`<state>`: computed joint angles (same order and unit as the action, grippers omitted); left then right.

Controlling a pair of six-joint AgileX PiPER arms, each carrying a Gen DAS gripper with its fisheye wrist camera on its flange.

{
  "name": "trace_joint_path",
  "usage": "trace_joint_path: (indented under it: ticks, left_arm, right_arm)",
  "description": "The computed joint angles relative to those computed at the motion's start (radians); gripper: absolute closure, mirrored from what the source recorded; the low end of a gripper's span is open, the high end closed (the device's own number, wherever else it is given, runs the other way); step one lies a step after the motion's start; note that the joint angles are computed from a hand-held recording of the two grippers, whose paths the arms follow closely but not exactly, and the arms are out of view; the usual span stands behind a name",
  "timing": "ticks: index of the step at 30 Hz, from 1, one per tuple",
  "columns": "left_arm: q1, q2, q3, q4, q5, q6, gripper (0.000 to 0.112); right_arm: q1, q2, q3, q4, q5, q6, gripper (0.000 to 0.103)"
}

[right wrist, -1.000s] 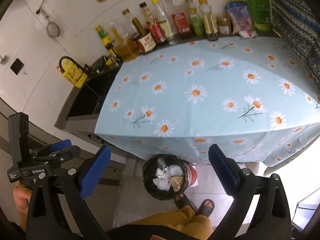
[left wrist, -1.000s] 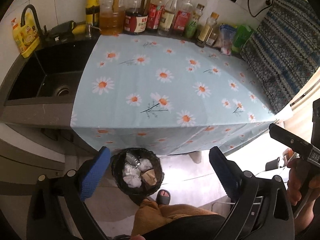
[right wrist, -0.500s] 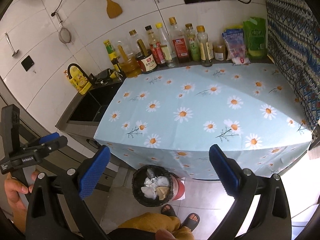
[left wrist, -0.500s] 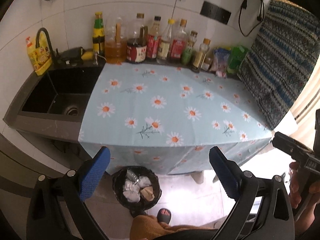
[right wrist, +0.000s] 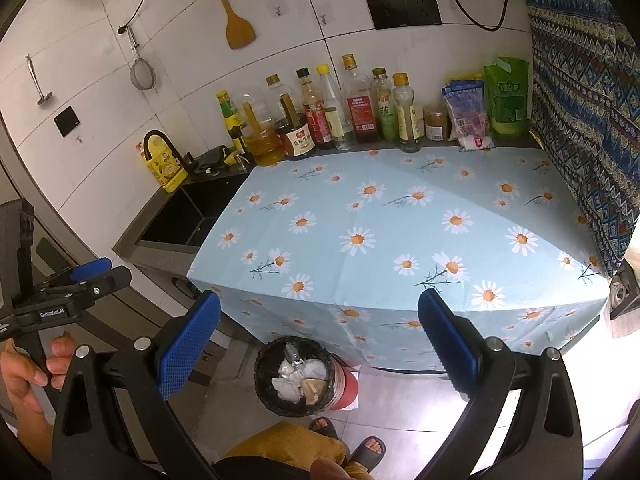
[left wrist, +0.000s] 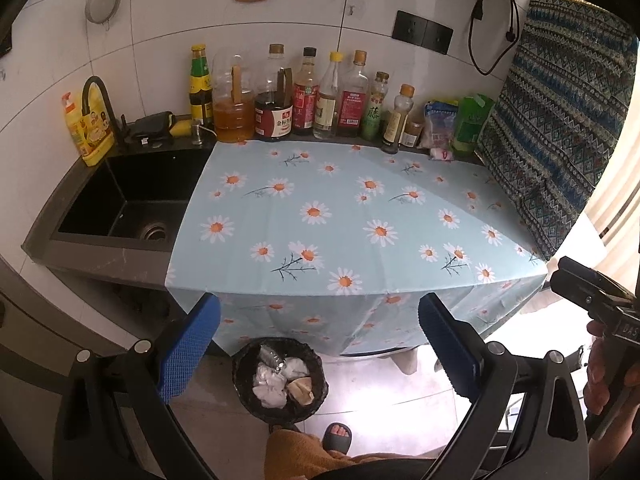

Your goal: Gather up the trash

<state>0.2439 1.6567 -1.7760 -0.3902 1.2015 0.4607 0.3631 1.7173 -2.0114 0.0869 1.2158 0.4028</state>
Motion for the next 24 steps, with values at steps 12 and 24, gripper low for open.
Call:
trace_joint_path:
  ticks: [12, 24]
  left_arm:
    - [0.002, -0.05, 0.054, 0.012, -0.041, -0.019, 0.016]
    - [0.011, -0.032, 0.034, 0.003, -0.029, -0.018, 0.016]
  right_arm:
    - [-0.001, -0.037, 0.055, -0.02, -0.024, 0.017, 0.005]
    - [0.012, -0.021, 0.024, -0.045, -0.016, 0.03, 0.005]
